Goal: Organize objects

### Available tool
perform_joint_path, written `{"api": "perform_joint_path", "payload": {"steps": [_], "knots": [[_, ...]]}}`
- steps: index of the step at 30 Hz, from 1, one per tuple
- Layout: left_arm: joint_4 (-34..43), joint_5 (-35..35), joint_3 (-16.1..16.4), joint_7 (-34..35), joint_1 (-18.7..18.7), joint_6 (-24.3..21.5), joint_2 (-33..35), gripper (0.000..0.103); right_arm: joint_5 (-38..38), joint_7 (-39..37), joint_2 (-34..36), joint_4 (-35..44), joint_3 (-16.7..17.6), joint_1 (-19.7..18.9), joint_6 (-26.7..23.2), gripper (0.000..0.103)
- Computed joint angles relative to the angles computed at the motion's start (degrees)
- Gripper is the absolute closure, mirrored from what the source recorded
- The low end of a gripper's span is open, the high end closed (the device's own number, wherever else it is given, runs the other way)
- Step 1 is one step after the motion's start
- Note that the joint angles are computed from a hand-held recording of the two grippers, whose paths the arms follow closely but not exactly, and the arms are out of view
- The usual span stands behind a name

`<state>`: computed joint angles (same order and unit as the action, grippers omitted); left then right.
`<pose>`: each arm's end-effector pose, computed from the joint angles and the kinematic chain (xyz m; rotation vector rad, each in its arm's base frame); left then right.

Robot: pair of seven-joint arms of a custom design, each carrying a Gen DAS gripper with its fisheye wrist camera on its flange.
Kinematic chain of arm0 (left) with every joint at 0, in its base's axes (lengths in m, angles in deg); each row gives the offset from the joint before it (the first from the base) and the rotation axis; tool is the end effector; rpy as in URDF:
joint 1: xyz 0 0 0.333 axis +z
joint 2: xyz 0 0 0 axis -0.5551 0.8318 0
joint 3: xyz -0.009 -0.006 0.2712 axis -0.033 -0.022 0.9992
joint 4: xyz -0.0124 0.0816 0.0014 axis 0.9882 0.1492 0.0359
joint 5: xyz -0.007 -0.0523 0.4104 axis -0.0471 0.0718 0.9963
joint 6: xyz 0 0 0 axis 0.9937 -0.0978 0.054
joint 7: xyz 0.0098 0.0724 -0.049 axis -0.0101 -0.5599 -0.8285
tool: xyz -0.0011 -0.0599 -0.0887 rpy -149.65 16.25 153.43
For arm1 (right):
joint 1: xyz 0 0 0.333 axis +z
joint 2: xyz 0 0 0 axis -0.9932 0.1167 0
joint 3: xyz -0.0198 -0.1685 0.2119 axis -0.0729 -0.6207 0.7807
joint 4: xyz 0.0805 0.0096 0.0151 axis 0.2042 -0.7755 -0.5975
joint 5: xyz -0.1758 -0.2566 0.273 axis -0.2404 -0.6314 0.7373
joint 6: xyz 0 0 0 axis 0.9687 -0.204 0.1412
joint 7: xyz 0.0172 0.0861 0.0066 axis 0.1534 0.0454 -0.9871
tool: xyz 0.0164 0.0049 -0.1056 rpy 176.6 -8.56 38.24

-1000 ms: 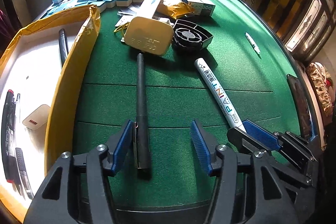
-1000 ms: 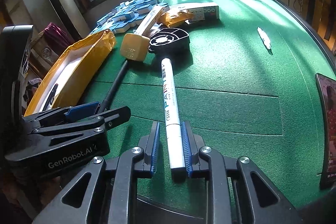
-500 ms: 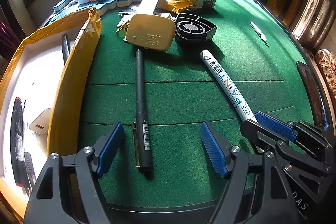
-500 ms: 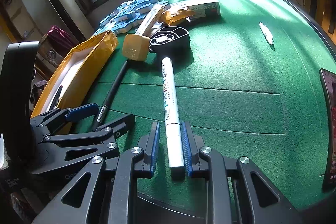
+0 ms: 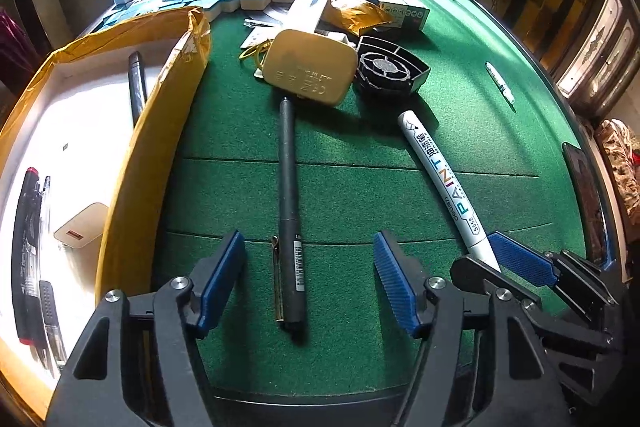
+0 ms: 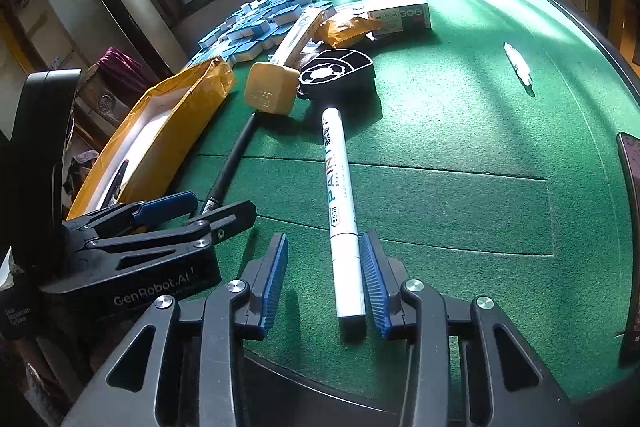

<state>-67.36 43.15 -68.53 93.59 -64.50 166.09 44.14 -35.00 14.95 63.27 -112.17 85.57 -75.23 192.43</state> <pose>0.6422 -0.4193 0.3200 -2.1236 1.7272 -0.5418 0.6528 0.2109 0.3138 -2.0219 1.3924 -0.0534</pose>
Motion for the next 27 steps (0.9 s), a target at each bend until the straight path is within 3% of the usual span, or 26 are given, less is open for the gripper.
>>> {"api": "perform_joint_path", "payload": {"steps": [4, 7, 27], "knots": [[-0.3, 1.7, 1.4, -3.3, -1.0, -2.8, -0.7, 0.078, 0.0, 0.1, 0.0, -0.1, 0.1, 0.1, 0.4, 0.067], [-1.3, 2.0, 0.9, -4.0, -0.4, -3.2, -1.3, 0.088, -0.4, 0.3, -0.1, -0.5, 0.0, 0.4, 1.1, 0.067], [-1.8, 3.5, 0.2, -4.1, -0.3, -4.0, -1.7, 0.088, -3.8, 1.9, -0.3, -1.8, 0.6, 0.8, 4.6, 0.067]]}}
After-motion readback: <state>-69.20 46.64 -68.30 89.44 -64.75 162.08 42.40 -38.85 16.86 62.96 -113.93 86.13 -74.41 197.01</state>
